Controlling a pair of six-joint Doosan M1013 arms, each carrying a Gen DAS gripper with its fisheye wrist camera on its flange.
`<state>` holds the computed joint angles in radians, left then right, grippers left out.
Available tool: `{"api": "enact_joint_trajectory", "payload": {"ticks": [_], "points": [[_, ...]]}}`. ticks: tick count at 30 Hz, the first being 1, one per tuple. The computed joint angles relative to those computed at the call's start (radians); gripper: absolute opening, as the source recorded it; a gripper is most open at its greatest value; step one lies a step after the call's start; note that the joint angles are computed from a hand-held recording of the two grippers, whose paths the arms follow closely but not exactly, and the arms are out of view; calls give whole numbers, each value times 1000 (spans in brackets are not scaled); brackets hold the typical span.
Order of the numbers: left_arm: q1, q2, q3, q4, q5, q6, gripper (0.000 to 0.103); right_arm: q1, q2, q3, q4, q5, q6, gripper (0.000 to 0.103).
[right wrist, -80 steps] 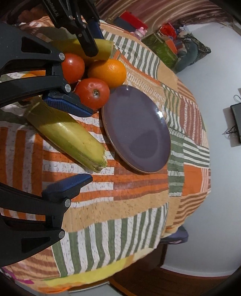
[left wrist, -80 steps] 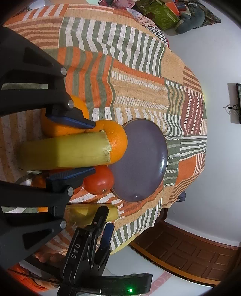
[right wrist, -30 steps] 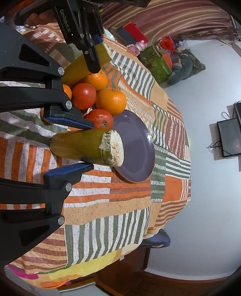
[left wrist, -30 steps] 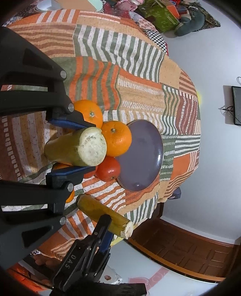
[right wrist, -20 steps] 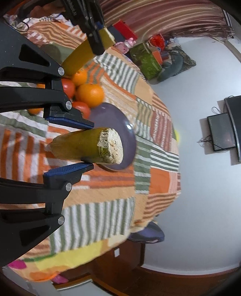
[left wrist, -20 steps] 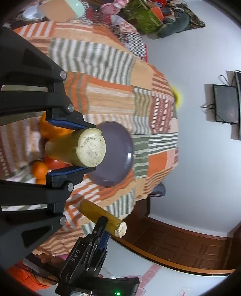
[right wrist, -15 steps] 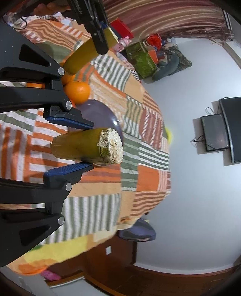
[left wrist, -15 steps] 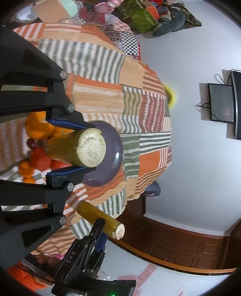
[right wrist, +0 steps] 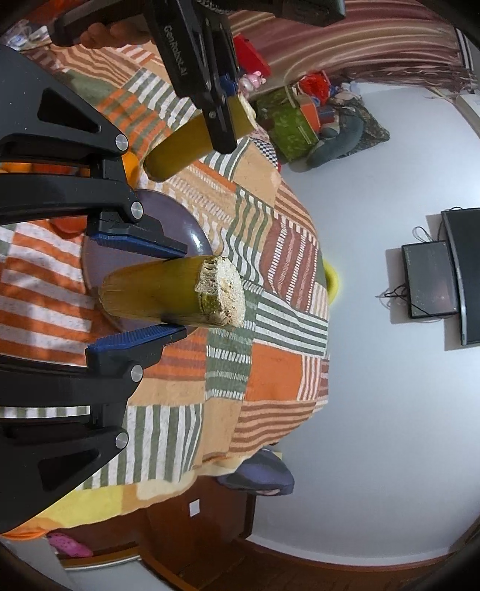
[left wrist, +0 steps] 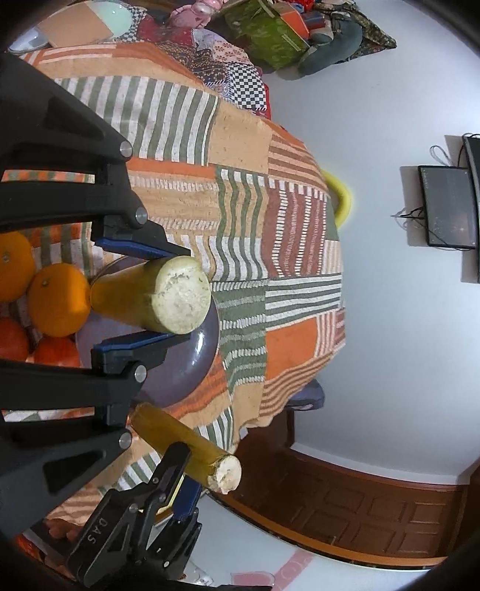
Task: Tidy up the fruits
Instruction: 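Lift both held cylinders and carry them toward the purple plate, then lower both cylinders onto the purple plate and open both tools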
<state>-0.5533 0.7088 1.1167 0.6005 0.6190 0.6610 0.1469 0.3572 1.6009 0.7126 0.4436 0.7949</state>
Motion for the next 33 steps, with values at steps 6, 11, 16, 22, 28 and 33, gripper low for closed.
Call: {"api": "enact_joint_trajectory", "payload": {"ticks": [6, 11, 16, 22, 28, 33], "points": [[30, 71, -100, -212, 67, 220, 35, 9, 53, -61, -152, 56, 140, 34], [47, 133, -190, -324, 145, 330, 35, 20, 98, -120, -262, 126, 216, 34], [62, 165, -246, -383, 164, 378, 35, 29, 119, -150, -292, 139, 217, 34], [71, 213, -334, -388, 216, 402, 35, 34, 154, -194, -306, 154, 237, 34], [82, 261, -422, -418, 276, 433, 36, 38, 187, -233, -332, 188, 270, 27], [86, 306, -498, -420, 341, 447, 36, 41, 206, -263, -340, 217, 275, 23]]}}
